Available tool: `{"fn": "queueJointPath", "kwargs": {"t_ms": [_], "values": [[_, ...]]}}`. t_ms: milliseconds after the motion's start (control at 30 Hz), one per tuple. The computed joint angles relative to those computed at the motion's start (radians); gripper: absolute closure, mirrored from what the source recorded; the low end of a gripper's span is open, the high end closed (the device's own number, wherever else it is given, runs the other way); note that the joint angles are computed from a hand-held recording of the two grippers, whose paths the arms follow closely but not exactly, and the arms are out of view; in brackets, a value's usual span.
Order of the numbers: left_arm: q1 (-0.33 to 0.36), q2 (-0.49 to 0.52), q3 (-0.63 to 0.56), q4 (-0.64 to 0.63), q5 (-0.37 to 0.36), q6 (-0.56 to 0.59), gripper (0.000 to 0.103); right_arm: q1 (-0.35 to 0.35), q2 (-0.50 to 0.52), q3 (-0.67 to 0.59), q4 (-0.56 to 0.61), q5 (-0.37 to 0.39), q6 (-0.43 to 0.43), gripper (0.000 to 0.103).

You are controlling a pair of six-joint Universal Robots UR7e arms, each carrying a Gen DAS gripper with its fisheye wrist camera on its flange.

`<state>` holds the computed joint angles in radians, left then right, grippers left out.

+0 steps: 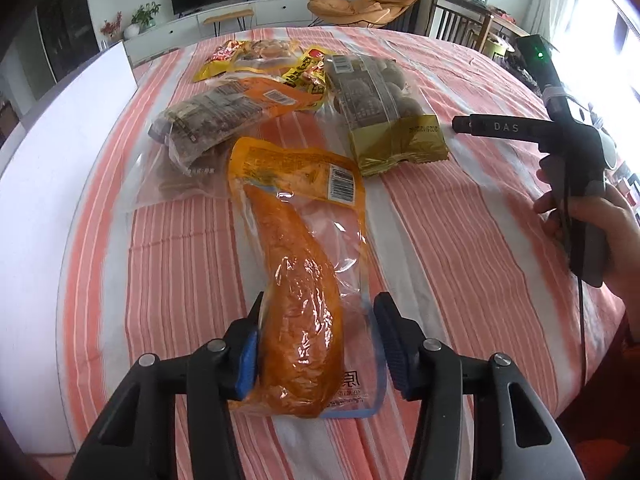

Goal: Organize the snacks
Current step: 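Grasp the clear bag of brown eggs with the right tool while the left tool holds the sausage bag, then carry both held bags over the cardboard box and open both tools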

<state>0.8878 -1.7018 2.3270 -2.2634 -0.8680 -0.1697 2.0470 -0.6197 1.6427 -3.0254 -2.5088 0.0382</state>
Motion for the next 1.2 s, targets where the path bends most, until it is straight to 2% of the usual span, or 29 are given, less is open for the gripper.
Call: {"fn": "queueJointPath", "kwargs": {"t_ms": [267,333,367,400,433,500,600,667,733,800,867,933,1000,1033,1133,1200], "values": [[-0.004,-0.099,0.01,0.081,-0.057,-0.056,0.052,0.001,-0.001,0.002,0.001,0.0,0.002,0.0],[-0.007,-0.125,0.014,0.078,-0.062,-0.063,0.052,-0.002,-0.022,0.017,0.026,0.033,-0.007,0.003],[-0.005,-0.138,0.014,0.07,-0.069,-0.063,0.052,-0.004,-0.048,0.051,-0.011,0.051,0.026,0.005],[0.0,-0.15,0.014,0.063,-0.08,-0.062,0.052,-0.009,-0.065,0.078,-0.068,0.09,0.055,0.005],[0.006,-0.166,0.015,0.051,-0.093,-0.059,0.052,-0.02,-0.1,0.125,-0.139,0.17,0.094,0.005],[0.025,-0.185,0.013,0.037,-0.118,-0.05,0.052,-0.025,-0.142,0.167,-0.179,0.267,0.121,0.005],[0.055,-0.2,0.015,0.028,-0.141,-0.037,0.052,-0.012,-0.172,0.18,-0.13,0.416,0.121,0.005],[0.068,-0.205,0.013,0.019,-0.156,-0.032,0.052,0.008,-0.149,0.147,-0.068,0.496,0.123,0.005],[0.081,-0.215,0.01,0.007,-0.174,-0.022,0.052,0.027,-0.101,0.076,0.026,0.534,0.112,0.005],[0.079,-0.241,0.011,0.0,-0.181,-0.016,0.052,0.054,-0.025,-0.03,0.131,0.492,0.115,0.005],[0.073,-0.268,0.015,0.003,-0.179,-0.011,0.052,0.071,0.055,-0.141,0.219,0.411,0.158,0.005],[0.06,-0.295,0.018,0.015,-0.163,-0.011,0.052,0.078,0.105,-0.218,0.297,0.361,0.186,0.006],[0.054,-0.312,0.018,0.023,-0.16,-0.012,0.052,0.086,0.13,-0.251,0.324,0.306,0.178,0.039],[0.054,-0.319,0.017,0.024,-0.163,-0.01,0.052,0.087,0.132,-0.252,0.331,0.288,0.188,0.043],[0.055,-0.332,0.011,0.017,-0.18,-0.005,0.052,0.071,0.077,-0.178,0.278,0.348,0.237,0.046],[0.062,-0.335,-0.006,0.011,-0.21,-0.003,0.052,0.071,0.025,-0.103,0.203,0.374,0.256,0.046]]}}
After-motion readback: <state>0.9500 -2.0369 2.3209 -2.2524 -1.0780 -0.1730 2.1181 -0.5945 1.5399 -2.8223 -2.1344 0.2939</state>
